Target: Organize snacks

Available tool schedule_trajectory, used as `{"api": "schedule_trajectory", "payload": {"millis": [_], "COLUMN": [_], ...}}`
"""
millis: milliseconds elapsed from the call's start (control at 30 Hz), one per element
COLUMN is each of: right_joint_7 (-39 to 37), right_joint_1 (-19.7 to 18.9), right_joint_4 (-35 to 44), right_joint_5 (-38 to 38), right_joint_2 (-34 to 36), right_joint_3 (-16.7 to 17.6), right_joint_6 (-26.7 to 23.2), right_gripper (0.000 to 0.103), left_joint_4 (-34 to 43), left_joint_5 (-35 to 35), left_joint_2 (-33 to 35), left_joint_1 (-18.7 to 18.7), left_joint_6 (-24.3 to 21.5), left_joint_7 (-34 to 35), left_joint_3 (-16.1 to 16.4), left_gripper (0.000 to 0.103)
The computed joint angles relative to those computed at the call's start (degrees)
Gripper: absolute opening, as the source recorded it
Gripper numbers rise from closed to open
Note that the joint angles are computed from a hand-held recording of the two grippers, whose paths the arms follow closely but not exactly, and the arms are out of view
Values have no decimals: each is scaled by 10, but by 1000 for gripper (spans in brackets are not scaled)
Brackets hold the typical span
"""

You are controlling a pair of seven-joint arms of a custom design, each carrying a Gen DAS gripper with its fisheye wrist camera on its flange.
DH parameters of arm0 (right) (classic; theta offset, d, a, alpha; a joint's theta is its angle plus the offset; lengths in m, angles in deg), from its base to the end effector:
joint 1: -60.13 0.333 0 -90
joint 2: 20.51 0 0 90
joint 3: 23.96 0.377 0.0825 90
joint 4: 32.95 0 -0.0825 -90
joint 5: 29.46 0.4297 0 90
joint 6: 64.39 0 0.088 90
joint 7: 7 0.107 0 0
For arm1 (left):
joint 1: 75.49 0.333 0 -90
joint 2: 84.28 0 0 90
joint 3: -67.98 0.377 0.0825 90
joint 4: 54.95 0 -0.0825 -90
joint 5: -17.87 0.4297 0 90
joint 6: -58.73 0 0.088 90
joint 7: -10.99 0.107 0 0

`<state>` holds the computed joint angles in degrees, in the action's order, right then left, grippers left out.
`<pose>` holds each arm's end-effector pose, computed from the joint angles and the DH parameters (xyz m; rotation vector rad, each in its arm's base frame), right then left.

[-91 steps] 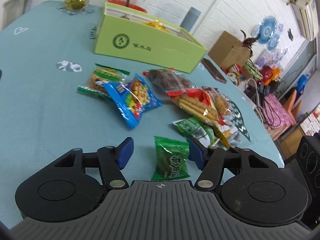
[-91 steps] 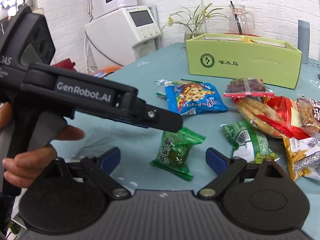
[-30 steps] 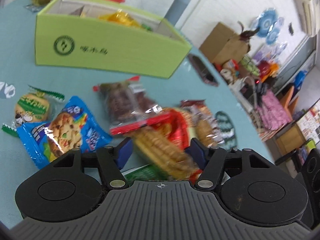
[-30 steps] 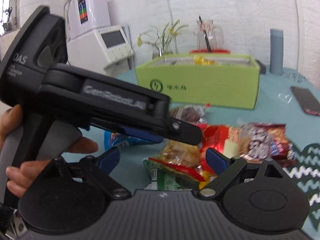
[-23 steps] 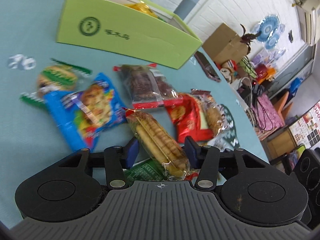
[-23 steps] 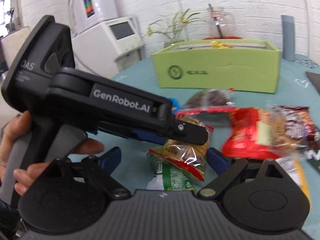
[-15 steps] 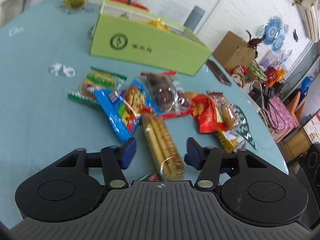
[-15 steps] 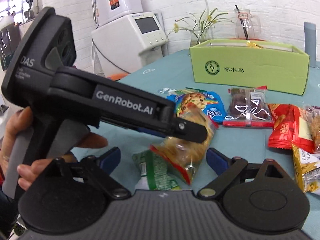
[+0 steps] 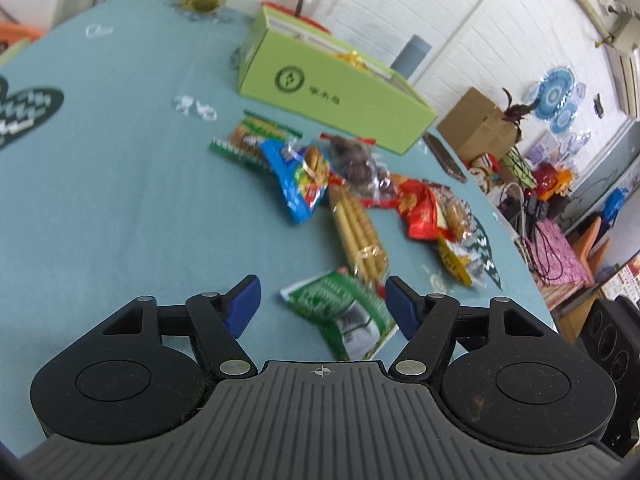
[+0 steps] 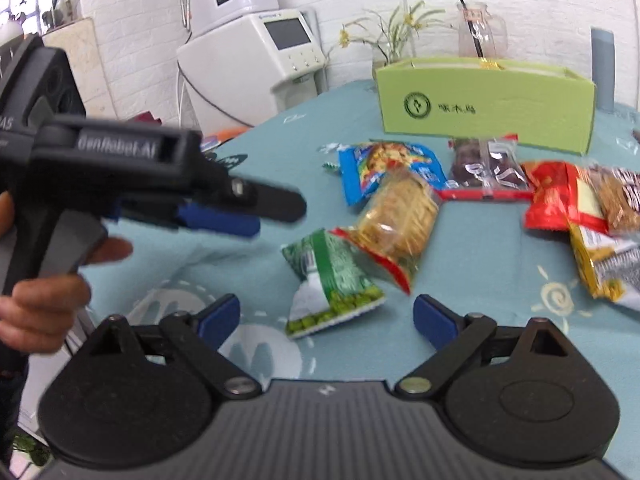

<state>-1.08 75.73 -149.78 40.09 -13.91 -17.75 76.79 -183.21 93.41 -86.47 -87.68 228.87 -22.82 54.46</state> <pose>0.6002 0.2366 0.4547 -2.1173 0.6676 -0.0466 0.4857 -0.3086 0.4682 -2.2173 1.3552 -1.2069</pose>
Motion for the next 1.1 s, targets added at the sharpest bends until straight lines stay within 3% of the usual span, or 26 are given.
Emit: {"api": "schedule_trajectory", "payload": {"millis": [133,233,333,367,400,433,467,500,533,633,733,900,1000,1100], "right_joint_7": [-17,-32,-21,-29,-31,-51,-79,-87,-76,-41,-46,-59,-44,-21], "right_joint_1": [-2,14,18,19,19,19,21,23,21,9,3,-4,-15,-24], "right_joint_4": [-10,-11,2,5,8,7,-3,-6,-5,14,32,99,169,260], "right_joint_5": [-13,5,1,5,1,12,26,24,18,11,31,59,56,33], "right_joint_2": [-14,-13,-1,3,8,10,4,2,-1,3,5,40,82,139], "right_joint_3": [-1,6,8,10,10,13,16,16,13,5,4,5,7,14], "right_joint_6": [-52,19,28,27,22,21,42,51,40,-17,-35,-34,-21,3], "right_gripper": [94,94,93,90,75,74,62,61,60,56,57,60,60,60], "left_joint_4": [1,4,8,9,10,13,14,13,11,8,26,99,169,265], "left_joint_5": [24,23,-9,-29,-50,-35,-51,-41,-37,-54,-39,-51,-55,-121], "left_joint_2": [4,2,11,15,19,21,21,24,21,7,2,37,86,158], "left_joint_1": [1,-2,-6,-8,-10,-13,-16,-15,-15,-16,-12,-9,-8,0], "left_joint_6": [11,2,-4,-7,-10,-19,-26,-2,12,3,-12,-34,-19,14], "left_joint_7": [-30,-19,22,43,64,56,79,75,65,78,69,140,178,284], "left_joint_3": [2,0,-1,-1,-1,-2,-3,1,3,1,-1,4,20,30], "left_gripper": [51,51,51,51,49,47,40,22,13,4,4,5,5,5]}}
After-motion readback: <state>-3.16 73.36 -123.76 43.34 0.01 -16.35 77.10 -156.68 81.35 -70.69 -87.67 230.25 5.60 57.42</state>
